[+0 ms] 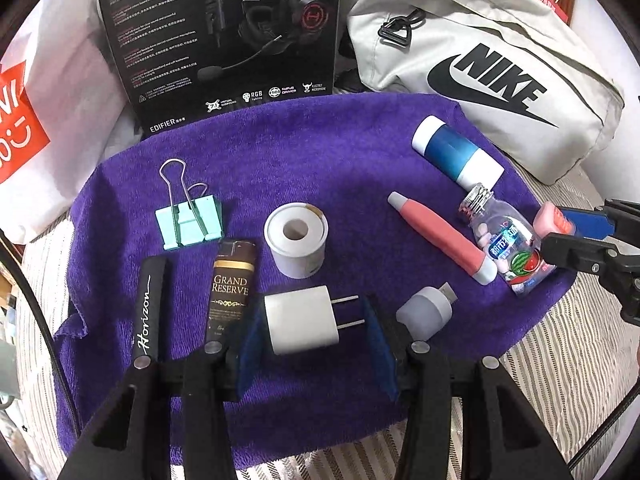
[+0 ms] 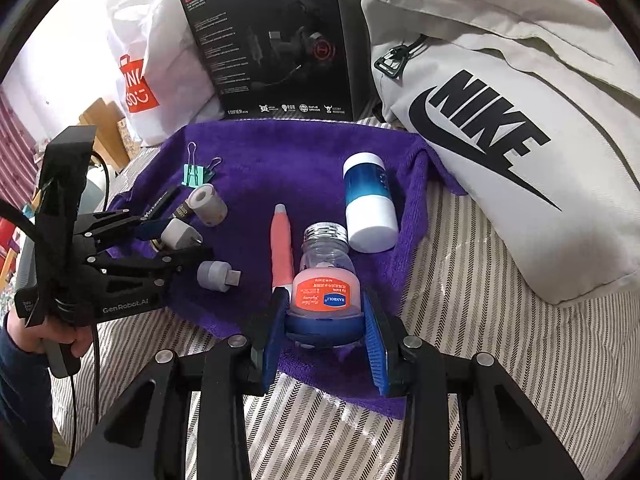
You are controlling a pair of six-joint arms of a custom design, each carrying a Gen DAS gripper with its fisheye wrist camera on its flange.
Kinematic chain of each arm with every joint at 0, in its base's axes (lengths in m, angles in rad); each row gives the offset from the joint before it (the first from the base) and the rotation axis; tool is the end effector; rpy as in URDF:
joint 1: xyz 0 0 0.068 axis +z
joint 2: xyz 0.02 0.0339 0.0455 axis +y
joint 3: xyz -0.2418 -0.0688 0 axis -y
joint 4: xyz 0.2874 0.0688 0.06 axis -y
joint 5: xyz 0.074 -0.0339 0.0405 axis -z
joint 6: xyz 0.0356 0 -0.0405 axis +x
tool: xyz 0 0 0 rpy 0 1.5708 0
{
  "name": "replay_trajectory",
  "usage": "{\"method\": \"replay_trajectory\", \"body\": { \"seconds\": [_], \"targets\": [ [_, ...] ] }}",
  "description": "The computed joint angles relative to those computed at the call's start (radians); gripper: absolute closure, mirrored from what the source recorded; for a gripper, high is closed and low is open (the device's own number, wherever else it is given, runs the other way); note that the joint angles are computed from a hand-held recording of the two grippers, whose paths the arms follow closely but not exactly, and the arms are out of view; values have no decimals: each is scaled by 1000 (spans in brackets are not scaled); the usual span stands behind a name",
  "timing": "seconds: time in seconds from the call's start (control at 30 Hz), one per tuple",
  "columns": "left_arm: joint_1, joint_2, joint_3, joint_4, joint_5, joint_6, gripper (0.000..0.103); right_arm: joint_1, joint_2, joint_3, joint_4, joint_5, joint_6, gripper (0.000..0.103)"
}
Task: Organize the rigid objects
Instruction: 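Carry the charger and Vaseline tin onto the towel and open both grippers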
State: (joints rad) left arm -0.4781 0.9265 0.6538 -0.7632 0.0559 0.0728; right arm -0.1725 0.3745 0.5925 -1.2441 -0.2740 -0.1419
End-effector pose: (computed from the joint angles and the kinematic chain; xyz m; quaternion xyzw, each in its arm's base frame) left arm 0.1976 -0.1046 0.1930 0.2693 0.9257 -0.0796 0.2533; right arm 0.1186 -0.0109 0.2301 -0.0221 0.9546 0.0882 0.2838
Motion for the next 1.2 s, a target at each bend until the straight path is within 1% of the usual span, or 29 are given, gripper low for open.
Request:
{"method": "replay_trajectory", "body": {
  "seconds": [0.07,0.23,0.33,0.43,0.53,0.63,0.8,0.97,1.2],
  "targets": [
    [7,-9,-3,-8,13,2,51,2,0,4,-1,4,2,67],
    [14,-21,-1,-29,24,-9,49,-16,-10,10,-13,-3,-7,66],
    [25,-51,-1,-62,42,-2,41,-32,-15,14,-23,-7,-16,67],
    [15,-89,0,-91,24,-8,40,-46,-26,25,-41,-12,-24,66],
    [12,-124,6,-125,16,-12,36,-56,-32,40,-53,-18,-34,66],
    [30,-165,5,-158,6,-8,36,-49,-28,49,-52,-20,-29,66],
    [107,-246,-1,-226,11,12,36,50,9,42,4,19,36,66],
    [222,-294,-4,-261,29,62,36,164,71,28,83,57,109,66],
    [388,-278,6,-261,88,148,36,325,200,44,215,122,194,66]
  ]
}}
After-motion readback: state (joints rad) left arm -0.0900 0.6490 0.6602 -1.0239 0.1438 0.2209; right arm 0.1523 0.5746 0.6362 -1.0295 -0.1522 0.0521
